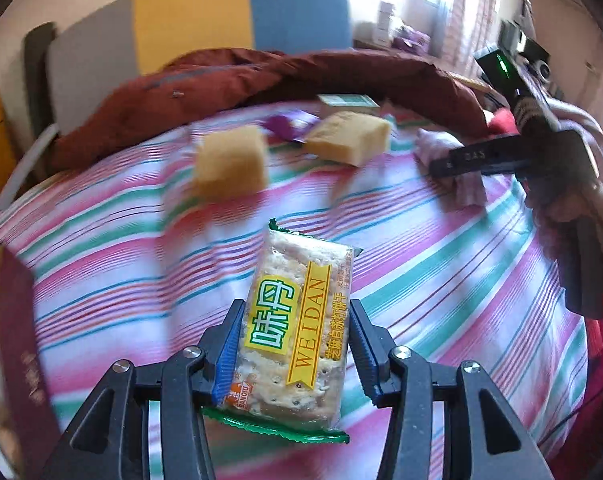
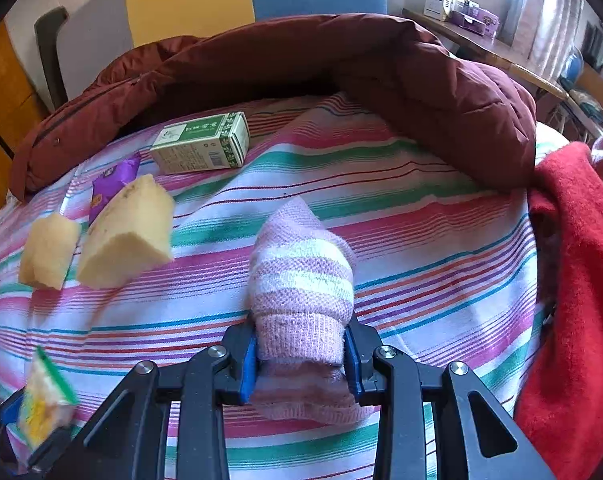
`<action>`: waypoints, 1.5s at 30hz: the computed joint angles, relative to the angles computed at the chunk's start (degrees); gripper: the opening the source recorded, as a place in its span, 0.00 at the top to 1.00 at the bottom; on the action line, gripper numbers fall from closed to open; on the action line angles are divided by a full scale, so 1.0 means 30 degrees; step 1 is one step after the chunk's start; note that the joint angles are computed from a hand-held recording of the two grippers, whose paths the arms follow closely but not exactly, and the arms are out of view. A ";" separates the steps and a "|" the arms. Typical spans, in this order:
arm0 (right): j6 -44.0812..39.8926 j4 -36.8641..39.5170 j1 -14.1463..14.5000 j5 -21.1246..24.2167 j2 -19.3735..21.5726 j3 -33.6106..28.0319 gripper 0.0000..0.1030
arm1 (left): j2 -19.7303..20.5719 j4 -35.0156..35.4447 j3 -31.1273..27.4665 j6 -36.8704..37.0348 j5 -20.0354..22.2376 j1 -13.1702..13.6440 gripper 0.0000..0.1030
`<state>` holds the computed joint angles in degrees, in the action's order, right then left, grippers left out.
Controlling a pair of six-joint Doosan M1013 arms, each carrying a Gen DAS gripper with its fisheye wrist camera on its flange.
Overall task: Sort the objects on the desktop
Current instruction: 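Lift the pink sock and cracker packet in both grippers toward the tray, then carry the cracker packet with the left gripper while the right carries the sock over the tray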
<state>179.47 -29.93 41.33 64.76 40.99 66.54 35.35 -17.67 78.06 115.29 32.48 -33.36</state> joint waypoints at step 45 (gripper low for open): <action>-0.2975 -0.1079 0.3331 0.0249 0.3760 -0.9073 0.66 | -0.4197 -0.1724 0.5043 -0.1130 -0.3927 0.4192 0.51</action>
<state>170.54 -33.16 51.33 65.51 52.27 39.32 22.75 -22.84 93.19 111.90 20.70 -20.78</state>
